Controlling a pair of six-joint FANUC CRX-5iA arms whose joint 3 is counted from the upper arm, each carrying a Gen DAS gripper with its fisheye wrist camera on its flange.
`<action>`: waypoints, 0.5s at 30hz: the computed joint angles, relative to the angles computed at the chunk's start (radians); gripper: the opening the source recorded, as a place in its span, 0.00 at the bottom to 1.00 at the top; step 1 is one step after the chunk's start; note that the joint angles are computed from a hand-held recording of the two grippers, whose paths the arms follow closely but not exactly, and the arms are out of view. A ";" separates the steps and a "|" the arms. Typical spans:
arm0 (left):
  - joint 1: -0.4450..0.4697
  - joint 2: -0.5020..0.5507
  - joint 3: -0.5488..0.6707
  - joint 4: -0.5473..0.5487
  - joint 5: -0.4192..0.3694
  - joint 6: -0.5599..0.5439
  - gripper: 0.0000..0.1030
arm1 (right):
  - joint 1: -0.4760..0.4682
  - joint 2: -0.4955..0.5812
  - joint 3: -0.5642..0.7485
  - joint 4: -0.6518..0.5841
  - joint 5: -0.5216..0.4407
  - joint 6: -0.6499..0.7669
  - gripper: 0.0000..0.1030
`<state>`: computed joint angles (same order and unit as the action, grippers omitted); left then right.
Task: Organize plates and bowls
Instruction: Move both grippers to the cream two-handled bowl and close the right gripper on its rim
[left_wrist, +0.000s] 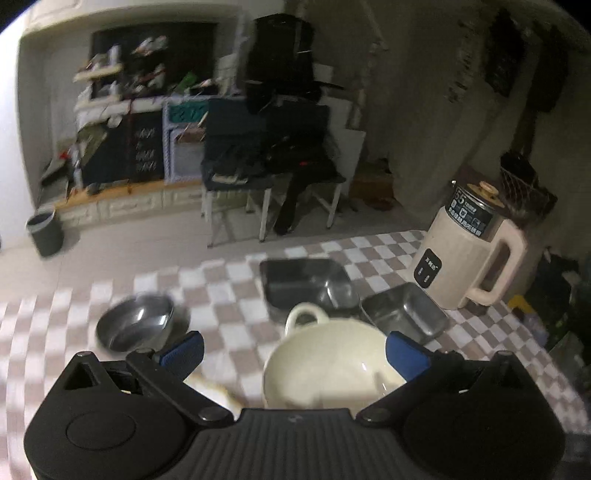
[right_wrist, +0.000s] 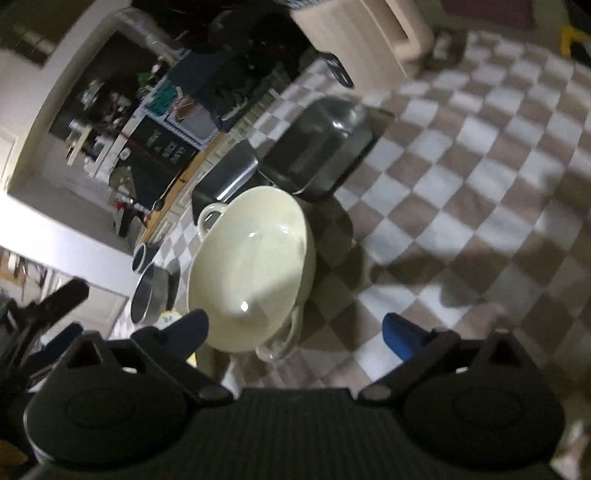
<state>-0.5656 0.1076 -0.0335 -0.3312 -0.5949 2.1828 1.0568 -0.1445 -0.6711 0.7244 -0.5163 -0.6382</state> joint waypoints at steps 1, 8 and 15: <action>0.007 0.023 0.013 0.016 0.016 -0.035 1.00 | -0.013 0.011 -0.008 0.003 0.040 -0.022 0.96; 0.039 0.138 0.063 0.146 0.072 -0.203 0.97 | -0.083 0.086 -0.032 -0.065 0.266 -0.101 0.47; 0.070 0.193 0.069 0.233 0.091 -0.253 0.87 | -0.097 0.136 -0.009 -0.052 0.298 -0.015 0.26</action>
<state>-0.4952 0.3004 0.0352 -0.0984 -0.5043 1.9293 0.9600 -0.0088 -0.6802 0.6725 -0.2188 -0.6537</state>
